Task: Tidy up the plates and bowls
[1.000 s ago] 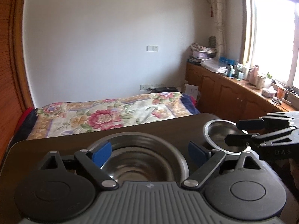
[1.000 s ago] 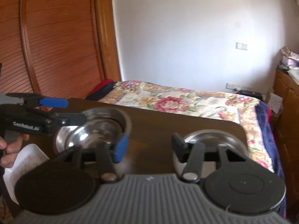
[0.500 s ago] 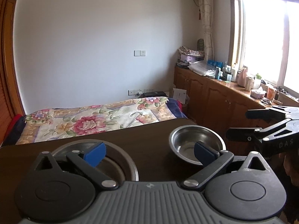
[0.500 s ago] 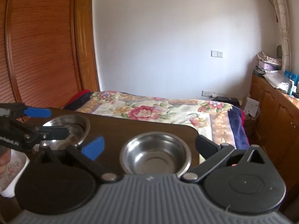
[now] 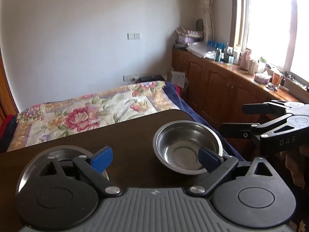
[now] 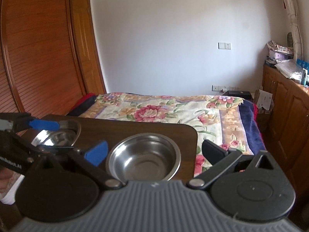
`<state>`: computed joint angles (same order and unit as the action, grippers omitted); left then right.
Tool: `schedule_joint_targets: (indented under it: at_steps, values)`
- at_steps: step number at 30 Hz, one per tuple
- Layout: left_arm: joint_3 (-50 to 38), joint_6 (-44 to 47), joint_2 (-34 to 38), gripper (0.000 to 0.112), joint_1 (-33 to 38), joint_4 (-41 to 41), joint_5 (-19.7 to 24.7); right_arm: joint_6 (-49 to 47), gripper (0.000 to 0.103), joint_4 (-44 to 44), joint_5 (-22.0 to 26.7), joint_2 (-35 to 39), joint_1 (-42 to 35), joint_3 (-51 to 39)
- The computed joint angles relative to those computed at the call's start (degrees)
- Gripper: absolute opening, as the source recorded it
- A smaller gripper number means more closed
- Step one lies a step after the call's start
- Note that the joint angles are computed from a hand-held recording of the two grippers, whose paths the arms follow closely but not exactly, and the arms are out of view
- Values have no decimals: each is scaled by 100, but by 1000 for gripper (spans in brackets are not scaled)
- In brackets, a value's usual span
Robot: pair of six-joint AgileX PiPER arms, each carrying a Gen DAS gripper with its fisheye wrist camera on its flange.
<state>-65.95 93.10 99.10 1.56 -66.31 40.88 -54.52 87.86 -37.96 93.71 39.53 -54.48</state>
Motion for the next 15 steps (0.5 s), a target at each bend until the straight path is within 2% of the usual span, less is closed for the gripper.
schedule_joint_targets:
  at_steps: [8, 13, 15]
  values:
    - [-986, -1929, 659, 80, -609, 1518, -301, 478, 102, -397, 722, 58, -579, 174]
    - [-1461, -2692, 1017, 66, -771, 2125, -206, 1333, 92, -1057, 1379, 154, -1076, 268]
    - [-1609, -2898, 1140, 56, -825, 2310, -163, 1798, 83, -1458, 1648, 208, -1247, 292]
